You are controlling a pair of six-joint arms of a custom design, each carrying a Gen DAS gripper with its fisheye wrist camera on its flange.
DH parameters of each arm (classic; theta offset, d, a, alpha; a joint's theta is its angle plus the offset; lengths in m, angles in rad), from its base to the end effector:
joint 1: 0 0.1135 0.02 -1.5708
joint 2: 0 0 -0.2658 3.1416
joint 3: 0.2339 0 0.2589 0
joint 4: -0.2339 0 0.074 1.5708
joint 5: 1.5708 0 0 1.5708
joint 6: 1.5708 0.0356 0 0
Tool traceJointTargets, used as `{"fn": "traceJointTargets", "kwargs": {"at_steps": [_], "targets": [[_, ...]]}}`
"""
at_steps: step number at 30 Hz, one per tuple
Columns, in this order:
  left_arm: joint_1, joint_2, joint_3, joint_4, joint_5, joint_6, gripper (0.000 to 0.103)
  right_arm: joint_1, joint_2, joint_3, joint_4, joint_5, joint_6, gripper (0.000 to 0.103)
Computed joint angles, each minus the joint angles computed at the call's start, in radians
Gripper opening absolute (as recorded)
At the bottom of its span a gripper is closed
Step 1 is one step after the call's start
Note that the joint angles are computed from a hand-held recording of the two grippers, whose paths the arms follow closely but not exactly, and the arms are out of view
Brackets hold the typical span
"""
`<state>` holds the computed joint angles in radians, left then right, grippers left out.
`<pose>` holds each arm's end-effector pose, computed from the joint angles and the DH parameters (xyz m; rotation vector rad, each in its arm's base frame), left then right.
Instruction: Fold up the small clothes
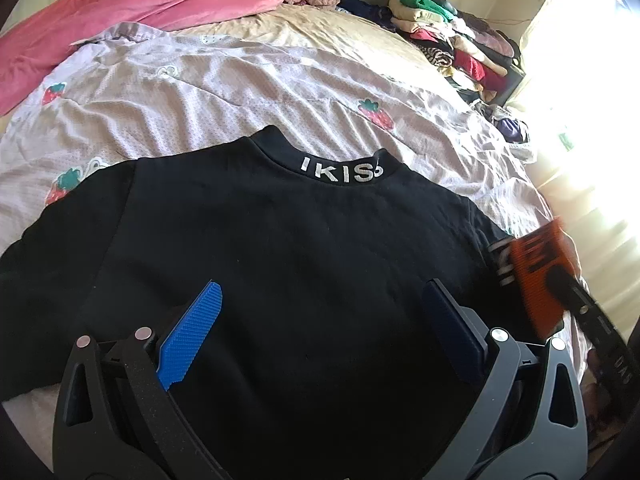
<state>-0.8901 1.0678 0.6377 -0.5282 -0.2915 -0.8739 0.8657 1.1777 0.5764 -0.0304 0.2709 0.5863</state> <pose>0.1388 -0.1552 0.2075 -0.0961 2.5094 -0.3783 0.1675 0.1821 0.2021 -0.1571 2.2194 0.5215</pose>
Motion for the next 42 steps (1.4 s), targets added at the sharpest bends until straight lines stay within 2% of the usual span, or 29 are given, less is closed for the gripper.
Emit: {"fn": "traceJointTargets", "kwargs": {"at_steps": [4, 7, 11, 14, 17, 19, 22, 23, 27, 29, 30, 32, 33, 34, 37, 42], "targets": [[0.003, 0.017, -0.014, 0.04, 0.043, -0.017, 0.094, 0.001, 0.048, 0.001, 0.039, -0.037, -0.002, 0.011], [-0.02, 0.046, -0.005, 0.05, 0.039, -0.025, 0.094, -0.016, 0.031, -0.012, 0.043, -0.054, 0.006, 0.013], [-0.046, 0.081, 0.004, 0.087, 0.076, -0.035, 0.094, -0.035, -0.027, -0.024, -0.02, 0.023, 0.016, 0.026], [-0.077, 0.129, 0.013, 0.134, 0.119, -0.064, 0.091, -0.062, -0.055, -0.032, -0.07, 0.067, 0.021, 0.029], [-0.102, 0.183, 0.01, 0.217, 0.191, -0.095, 0.079, -0.094, -0.092, -0.051, -0.107, 0.093, 0.029, 0.031], [-0.111, 0.224, 0.01, 0.269, 0.232, -0.114, 0.067, -0.117, -0.119, -0.068, -0.116, 0.09, 0.029, 0.032], [-0.122, 0.284, 0.023, 0.322, 0.257, -0.146, 0.057, -0.133, -0.153, -0.083, -0.141, 0.114, 0.027, 0.032], [-0.124, 0.303, 0.027, 0.339, 0.261, -0.159, 0.057, -0.137, -0.163, -0.087, -0.148, 0.119, 0.026, 0.032], [-0.14, 0.374, 0.085, 0.33, 0.224, -0.16, 0.056, -0.165, -0.2, -0.105, -0.155, 0.108, 0.031, 0.032], [-0.155, 0.409, 0.119, 0.314, 0.183, -0.155, 0.045, -0.176, -0.212, -0.114, -0.154, 0.102, 0.034, 0.032], [-0.158, 0.42, 0.132, 0.305, 0.168, -0.151, 0.036, -0.181, -0.217, -0.118, -0.154, 0.098, 0.033, 0.032], [-0.156, 0.437, 0.145, 0.307, 0.163, -0.14, 0.027, -0.18, -0.218, -0.118, -0.153, 0.101, 0.033, 0.032], [-0.156, 0.442, 0.15, 0.304, 0.161, -0.123, 0.017, -0.182, -0.222, -0.121, -0.154, 0.102, 0.034, 0.032], [-0.156, 0.438, 0.15, 0.304, 0.16, -0.11, 0.013, -0.184, -0.225, -0.121, -0.156, 0.102, 0.035, 0.032], [-0.155, 0.404, 0.132, 0.315, 0.153, -0.078, 0.01, -0.189, -0.233, -0.125, -0.158, 0.102, 0.039, 0.032], [-0.142, 0.264, 0.124, 0.222, 0.044, -0.016, 0.01, -0.179, -0.231, -0.124, -0.161, 0.114, 0.049, 0.032]]}}
